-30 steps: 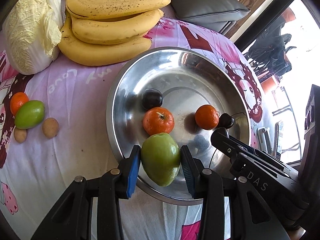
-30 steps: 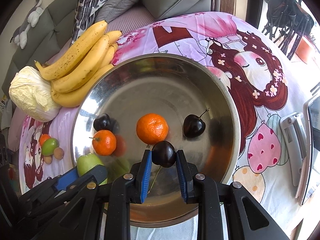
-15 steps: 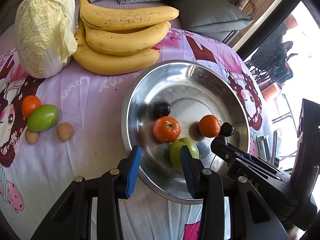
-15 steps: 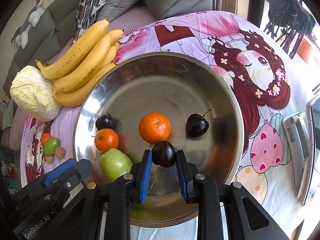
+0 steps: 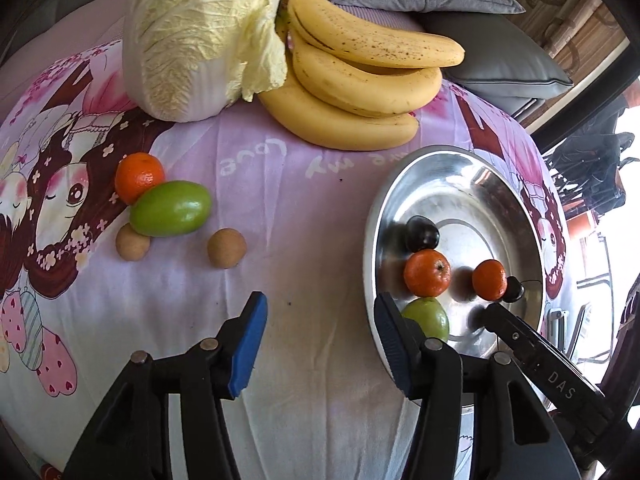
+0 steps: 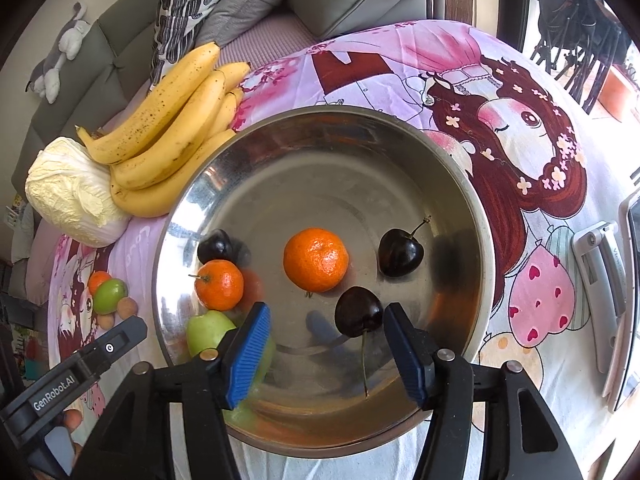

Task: Organize fruits
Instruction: 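Open the left tool to drop the mango while the right tool releases the cherry into the bowl, then withdraw both open tools from the bowl toward the remaining fruit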

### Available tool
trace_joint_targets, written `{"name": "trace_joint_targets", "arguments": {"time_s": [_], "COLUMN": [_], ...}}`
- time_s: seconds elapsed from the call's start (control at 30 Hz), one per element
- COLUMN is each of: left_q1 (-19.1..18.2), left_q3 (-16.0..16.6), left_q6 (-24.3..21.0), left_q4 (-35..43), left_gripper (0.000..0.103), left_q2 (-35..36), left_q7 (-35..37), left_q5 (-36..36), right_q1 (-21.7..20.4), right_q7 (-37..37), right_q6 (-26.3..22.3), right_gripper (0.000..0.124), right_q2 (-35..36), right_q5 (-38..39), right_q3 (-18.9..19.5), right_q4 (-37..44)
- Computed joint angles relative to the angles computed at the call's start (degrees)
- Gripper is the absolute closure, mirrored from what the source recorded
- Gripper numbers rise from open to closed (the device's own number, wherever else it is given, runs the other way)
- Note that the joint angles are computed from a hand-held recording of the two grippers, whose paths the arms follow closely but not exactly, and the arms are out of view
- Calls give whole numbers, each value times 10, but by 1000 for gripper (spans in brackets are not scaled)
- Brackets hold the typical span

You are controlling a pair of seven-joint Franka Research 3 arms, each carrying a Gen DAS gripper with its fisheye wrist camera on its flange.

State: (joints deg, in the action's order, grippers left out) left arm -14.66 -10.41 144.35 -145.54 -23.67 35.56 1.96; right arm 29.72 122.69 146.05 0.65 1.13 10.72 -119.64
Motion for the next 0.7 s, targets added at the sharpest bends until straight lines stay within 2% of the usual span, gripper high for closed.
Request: {"name": "trace_joint_targets", "arguments": {"time_s": [0.17,0.23,0.4,0.63,0.7], "left_q1": [17,22,26,28,31], "left_q3": [-4,-5,-5,-4,-8], "left_q6": [-28,-32,-33,-39,-43], "left_q4": [-10,-16,-23,-30,-27], "left_gripper": [35,20,18,15,6], "left_q2": [-10,-16,-24,-32,-30], "left_q7": [-32,-44,-58,-63,-71], "left_q5": [18,24,38,47,55], "right_q1": [2,3,6,8,9], "right_q7": [-11,-13,-17,-23,-21], "right_q6": [7,8,10,16,19], "right_gripper": [45,40,29,21,21], "right_q2": [3,4,6,7,7], "right_q5": [1,1,-6,-11,-16], "right_q3": [1,1,2,2,2], "right_q4": [2,2,4,5,4]}}
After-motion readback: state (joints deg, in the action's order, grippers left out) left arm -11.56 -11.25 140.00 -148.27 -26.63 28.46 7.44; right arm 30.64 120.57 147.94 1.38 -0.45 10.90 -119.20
